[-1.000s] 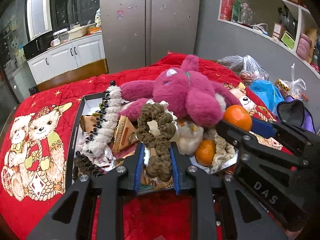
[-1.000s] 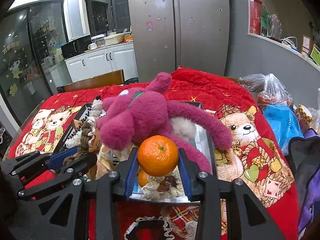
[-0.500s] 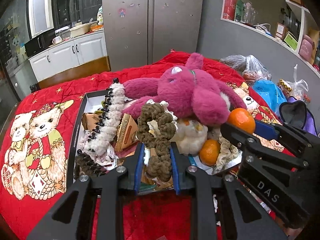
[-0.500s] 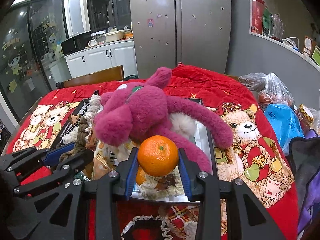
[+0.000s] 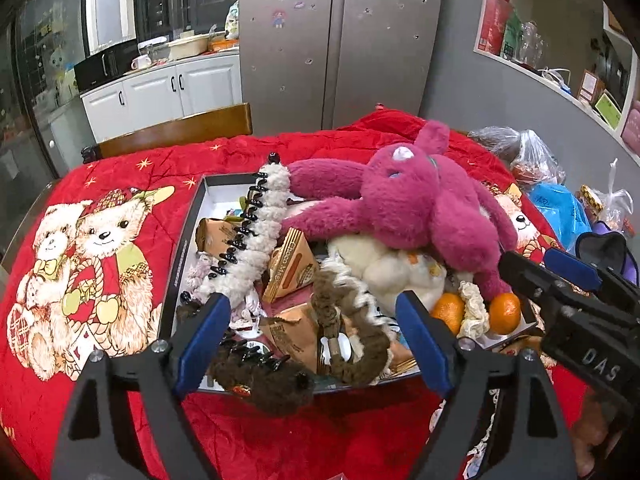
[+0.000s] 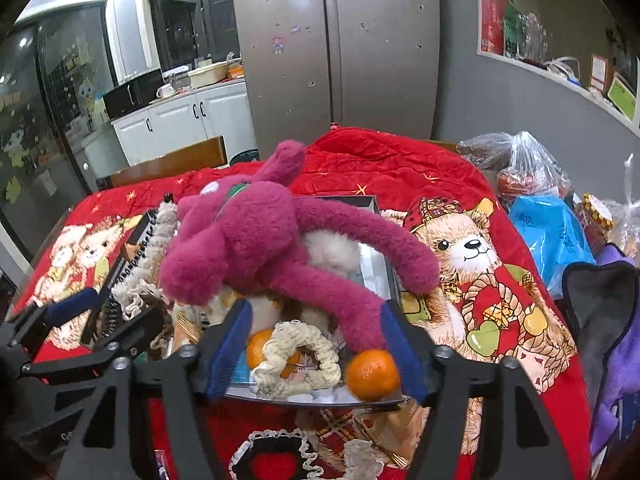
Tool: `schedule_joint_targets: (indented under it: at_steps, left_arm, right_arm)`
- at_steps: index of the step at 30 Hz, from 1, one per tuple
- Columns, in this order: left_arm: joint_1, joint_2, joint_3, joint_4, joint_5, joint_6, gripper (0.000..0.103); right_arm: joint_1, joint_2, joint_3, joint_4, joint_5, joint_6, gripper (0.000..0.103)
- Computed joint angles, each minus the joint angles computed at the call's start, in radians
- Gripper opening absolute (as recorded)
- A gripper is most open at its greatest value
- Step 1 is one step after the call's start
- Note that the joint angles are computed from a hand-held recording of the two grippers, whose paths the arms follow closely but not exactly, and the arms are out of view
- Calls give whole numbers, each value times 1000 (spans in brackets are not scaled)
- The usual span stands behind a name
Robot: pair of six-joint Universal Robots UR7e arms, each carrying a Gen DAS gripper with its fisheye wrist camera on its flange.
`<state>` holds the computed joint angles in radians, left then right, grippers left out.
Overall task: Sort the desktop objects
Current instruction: 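Open the left tool to drop the scrunchie while the right tool releases the orange into the tray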
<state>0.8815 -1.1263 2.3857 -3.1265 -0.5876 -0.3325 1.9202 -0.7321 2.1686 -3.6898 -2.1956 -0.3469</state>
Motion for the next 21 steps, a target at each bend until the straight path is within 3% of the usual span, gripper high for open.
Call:
schedule_joint_targets:
  at_steps: [21]
  left_arm:
    - [-23,-2,6,16,25,12,86]
  right_arm:
    - [3,-18,9,30,16,4,70]
